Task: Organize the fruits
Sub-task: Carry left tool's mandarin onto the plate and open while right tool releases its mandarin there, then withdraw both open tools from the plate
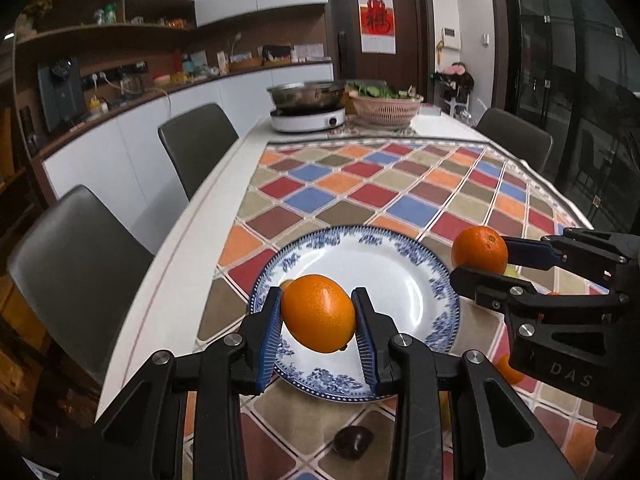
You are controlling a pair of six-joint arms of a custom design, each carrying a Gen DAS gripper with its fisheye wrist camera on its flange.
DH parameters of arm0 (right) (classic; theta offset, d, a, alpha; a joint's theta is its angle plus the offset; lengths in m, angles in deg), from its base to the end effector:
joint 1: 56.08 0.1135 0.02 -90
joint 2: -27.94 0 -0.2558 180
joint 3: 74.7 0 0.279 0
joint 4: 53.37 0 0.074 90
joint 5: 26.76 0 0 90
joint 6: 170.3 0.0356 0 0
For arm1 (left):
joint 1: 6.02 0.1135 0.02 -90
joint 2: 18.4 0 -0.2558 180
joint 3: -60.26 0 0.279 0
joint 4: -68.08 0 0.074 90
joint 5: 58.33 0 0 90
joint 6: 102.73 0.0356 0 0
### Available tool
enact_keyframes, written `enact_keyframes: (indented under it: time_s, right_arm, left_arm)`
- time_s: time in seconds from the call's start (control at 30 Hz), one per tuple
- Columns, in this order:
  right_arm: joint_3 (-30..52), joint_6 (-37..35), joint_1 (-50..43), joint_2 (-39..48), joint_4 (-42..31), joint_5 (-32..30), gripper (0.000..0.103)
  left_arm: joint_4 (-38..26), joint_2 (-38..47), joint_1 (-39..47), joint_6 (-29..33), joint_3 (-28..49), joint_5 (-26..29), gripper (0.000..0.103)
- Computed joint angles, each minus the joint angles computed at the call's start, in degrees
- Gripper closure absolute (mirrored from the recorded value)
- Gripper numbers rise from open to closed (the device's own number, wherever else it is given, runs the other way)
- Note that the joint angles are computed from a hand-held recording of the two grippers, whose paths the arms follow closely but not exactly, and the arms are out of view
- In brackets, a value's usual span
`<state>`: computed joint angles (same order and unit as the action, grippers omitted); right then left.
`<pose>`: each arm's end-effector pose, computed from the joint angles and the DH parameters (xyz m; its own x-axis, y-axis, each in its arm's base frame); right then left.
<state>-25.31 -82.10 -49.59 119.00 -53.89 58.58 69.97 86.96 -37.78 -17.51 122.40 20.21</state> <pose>0.3119 0.0384 0.1102 -0.6615 -0.1068 -0.7423 -0.1933 0.9806 0.0313 0.3207 -0.1902 0.0972 -0.5920 0.2704 -0.7592 0.3409 0.9376 0.0682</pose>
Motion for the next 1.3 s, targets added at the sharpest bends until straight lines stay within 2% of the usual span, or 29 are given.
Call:
enact_keyframes:
  time_s: [0.23,0.53,0.6,0.67,0.8,1.1,1.13,1.2,1.3]
  right_arm:
    - [7.29,-0.34,-0.34,12.06,0.12,-0.28,0.061]
    - [12.98,-0.68,-0.76,17.92,-3.39,-0.51,0.061]
    - [12.78,-0.45,-0.87,17.93,-3.14,-0.53,0.061]
    - [12.54,-0.31,-0.84,17.57,-3.42,-0.1,0.06]
    - [8.5,0.31,-0.88,13.5,-1.13,1.66,0.047]
    - [-5.49,1.18,0.2,-3.5,0.92,5.31,0.047]
    - [-6.52,1.18,0.1,-5.06,0.73,5.13,0.046]
    - [-9.06,1.86,0.26,-9.34,-0.27,4.95,0.038]
    - [-12.21,2.93,0.61,-15.17,-1.87,5.17,0.038]
  left_arm:
    - [-1.04,8.62,1.62,1.38,5.92,2.01,0.068]
    - [-5.02,13.97,2.1,1.69,11.03,2.72,0.068]
    - [-4.71,13.31,2.0,1.69,10.42,2.48,0.055]
    - [-3.93,11.96,1.71,1.74,9.08,1.7,0.05]
    - [-3.54,7.74,0.5,2.19,5.17,-1.92,0.049]
    - [-0.99,-7.79,-3.78,-1.34,-8.59,-6.14,0.043]
    - [-0.81,-9.74,-4.36,-1.97,-10.06,-6.57,0.042]
    - [-0.93,-13.2,-5.46,-2.93,-12.45,-7.62,0.042]
    - [-1.27,-18.27,-7.02,-3.43,-15.97,-8.92,0.039]
